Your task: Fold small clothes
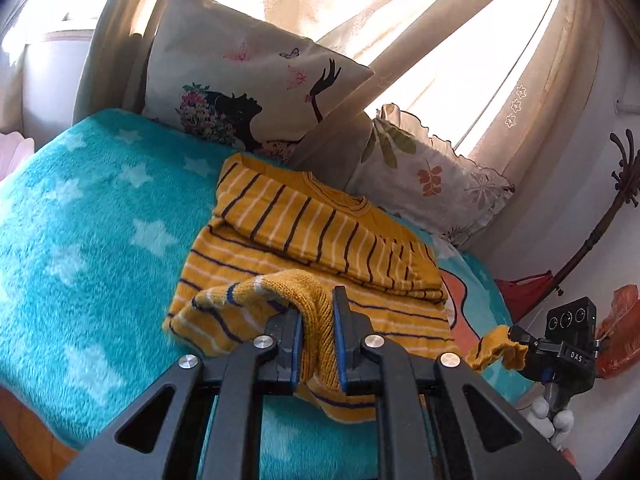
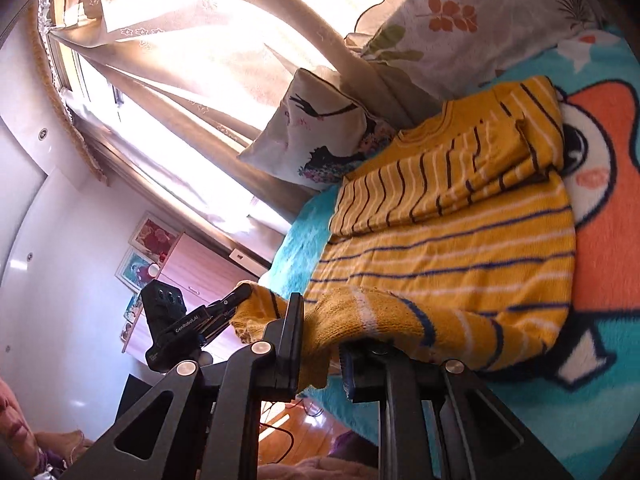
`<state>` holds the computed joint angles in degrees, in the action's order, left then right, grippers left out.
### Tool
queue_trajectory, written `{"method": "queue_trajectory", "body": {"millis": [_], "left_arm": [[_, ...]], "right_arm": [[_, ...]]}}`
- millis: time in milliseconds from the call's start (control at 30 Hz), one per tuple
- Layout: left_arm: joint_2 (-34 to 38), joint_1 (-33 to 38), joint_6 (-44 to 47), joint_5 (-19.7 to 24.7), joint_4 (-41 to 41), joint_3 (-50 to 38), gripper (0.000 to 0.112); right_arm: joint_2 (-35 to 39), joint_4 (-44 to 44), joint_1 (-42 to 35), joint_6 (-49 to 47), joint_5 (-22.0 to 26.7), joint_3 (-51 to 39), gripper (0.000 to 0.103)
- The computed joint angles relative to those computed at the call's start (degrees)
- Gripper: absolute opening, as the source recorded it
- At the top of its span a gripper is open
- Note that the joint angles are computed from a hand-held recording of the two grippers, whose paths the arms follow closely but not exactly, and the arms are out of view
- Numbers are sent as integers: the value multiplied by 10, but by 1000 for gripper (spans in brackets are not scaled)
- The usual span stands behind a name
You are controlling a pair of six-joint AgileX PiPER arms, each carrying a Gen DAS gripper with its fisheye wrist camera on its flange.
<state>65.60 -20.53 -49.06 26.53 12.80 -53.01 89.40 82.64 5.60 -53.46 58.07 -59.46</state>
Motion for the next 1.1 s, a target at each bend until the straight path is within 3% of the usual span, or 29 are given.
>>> {"method": "queue_trajectory", "body": {"millis": [167, 267, 467, 633, 800, 900, 1000, 1100], "left_arm": [[141, 65, 96, 3, -59, -139, 13], [245, 108, 175, 28, -135, -246, 13], [456, 160, 231, 131, -207, -491, 13], [603, 164, 220, 246, -172, -702, 13], [667, 179, 232, 300, -212, -806, 14], [688, 191, 249, 327, -246, -851, 17], [674, 202, 271, 311, -284, -828, 27], [638, 204, 276, 269, -285, -769, 47]], "right_arm": [[102, -42, 3, 92, -23, -171, 18], [180, -87, 5, 171, -31, -295, 18], [352, -217, 6, 365, -28, -558, 18], [484, -290, -6, 507, 9, -750, 18], [539, -346, -9, 572, 22, -833, 22], [512, -406, 1, 577, -14, -805, 51], [481, -417, 1, 547, -39, -770, 54], [504, -472, 14, 553, 7, -851, 59]]}}
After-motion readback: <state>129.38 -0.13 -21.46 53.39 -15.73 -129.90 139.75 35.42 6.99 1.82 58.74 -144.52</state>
